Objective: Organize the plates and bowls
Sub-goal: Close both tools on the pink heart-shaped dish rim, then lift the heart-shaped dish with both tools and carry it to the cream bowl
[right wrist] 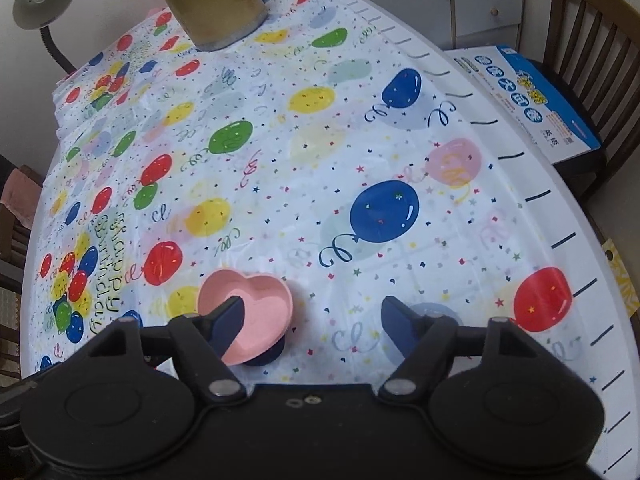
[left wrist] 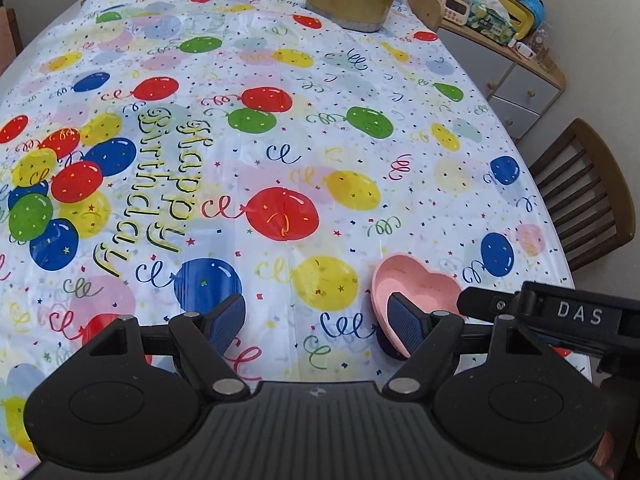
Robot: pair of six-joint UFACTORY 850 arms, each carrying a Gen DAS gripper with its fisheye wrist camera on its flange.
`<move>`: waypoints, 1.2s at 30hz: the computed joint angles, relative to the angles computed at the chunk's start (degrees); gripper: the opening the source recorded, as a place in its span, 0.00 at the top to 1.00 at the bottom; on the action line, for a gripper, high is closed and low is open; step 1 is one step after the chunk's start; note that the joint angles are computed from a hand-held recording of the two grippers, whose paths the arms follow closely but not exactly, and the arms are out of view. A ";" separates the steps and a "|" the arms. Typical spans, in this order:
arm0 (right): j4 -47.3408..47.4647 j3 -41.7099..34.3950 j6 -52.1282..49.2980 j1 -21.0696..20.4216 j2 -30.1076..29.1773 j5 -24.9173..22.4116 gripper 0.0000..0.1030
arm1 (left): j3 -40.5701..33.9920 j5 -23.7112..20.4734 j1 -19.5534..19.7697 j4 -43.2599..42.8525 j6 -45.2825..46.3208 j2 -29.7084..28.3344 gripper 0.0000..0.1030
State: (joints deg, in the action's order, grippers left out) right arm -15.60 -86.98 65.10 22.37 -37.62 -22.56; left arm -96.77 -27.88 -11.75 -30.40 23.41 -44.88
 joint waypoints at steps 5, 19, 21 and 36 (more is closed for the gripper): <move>2.56 0.11 -1.14 -0.48 -0.68 1.18 0.45 | -2.09 -1.48 0.08 -0.66 -0.81 -1.77 0.25; 10.49 -0.06 -9.18 -0.77 -1.55 4.35 0.84 | -5.39 -3.71 -0.80 -2.96 -0.22 -4.20 0.73; 11.08 -0.19 -10.13 -0.76 -1.74 4.57 0.90 | -5.29 -3.75 -0.84 -3.96 0.88 -4.19 0.79; 11.05 -0.10 -10.21 0.11 -1.12 3.15 0.98 | -2.40 -4.71 -1.17 -3.18 0.74 -1.93 0.94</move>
